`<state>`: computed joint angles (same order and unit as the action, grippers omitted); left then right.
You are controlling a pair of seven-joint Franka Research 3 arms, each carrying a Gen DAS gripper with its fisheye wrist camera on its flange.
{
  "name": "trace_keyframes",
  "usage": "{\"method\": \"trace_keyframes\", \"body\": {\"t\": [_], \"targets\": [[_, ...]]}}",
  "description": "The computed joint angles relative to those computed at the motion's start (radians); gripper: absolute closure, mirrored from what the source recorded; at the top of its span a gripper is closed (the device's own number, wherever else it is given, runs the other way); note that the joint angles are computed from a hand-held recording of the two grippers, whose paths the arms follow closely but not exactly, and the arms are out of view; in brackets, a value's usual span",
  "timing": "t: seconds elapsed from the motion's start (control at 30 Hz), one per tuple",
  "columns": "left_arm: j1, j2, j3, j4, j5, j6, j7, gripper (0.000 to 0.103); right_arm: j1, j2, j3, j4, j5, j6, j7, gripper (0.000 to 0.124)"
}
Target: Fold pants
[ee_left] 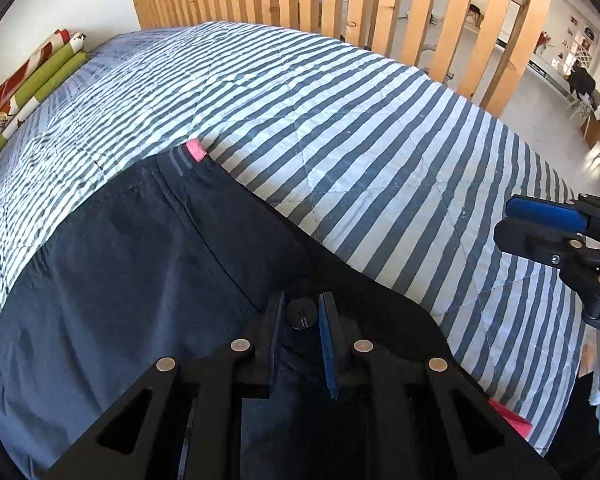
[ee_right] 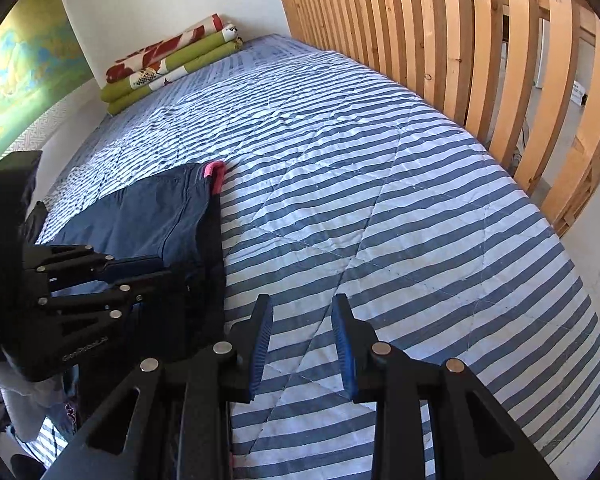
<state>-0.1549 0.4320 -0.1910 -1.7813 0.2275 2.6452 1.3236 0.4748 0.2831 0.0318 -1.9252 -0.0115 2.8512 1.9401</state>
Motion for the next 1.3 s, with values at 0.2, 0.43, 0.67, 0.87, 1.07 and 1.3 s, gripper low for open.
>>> {"method": "trace_keyframes", "body": {"t": [0.2,0.43,0.67,0.87,1.07,1.3], "targets": [[0.053,0.025,-0.060,0.004,-0.093,0.001,0.102,0.085,0.002,0.005,-0.003,0.004,0.001,-0.002,0.002,0.096],[0.022,-0.018,-0.051,-0.063,-0.087,0.018,0.154,0.085,-0.005,0.012,0.011,0.013,0.022,-0.003,-0.019,0.096],[-0.015,-0.038,-0.019,-0.086,-0.035,0.041,0.102,0.085,-0.006,0.015,0.014,0.014,0.045,-0.003,-0.036,0.096],[0.006,-0.064,-0.013,-0.103,-0.039,0.113,0.039,0.085,-0.007,0.012,0.010,0.006,0.049,0.002,-0.038,0.096],[0.071,0.007,-0.054,-0.030,-0.154,0.057,0.080,0.085,-0.005,0.014,0.009,0.008,0.049,0.002,-0.040,0.096],[0.116,0.015,-0.104,-0.044,-0.244,0.053,0.195,0.085,0.002,0.017,0.005,0.012,0.039,0.000,-0.032,0.096]]}}
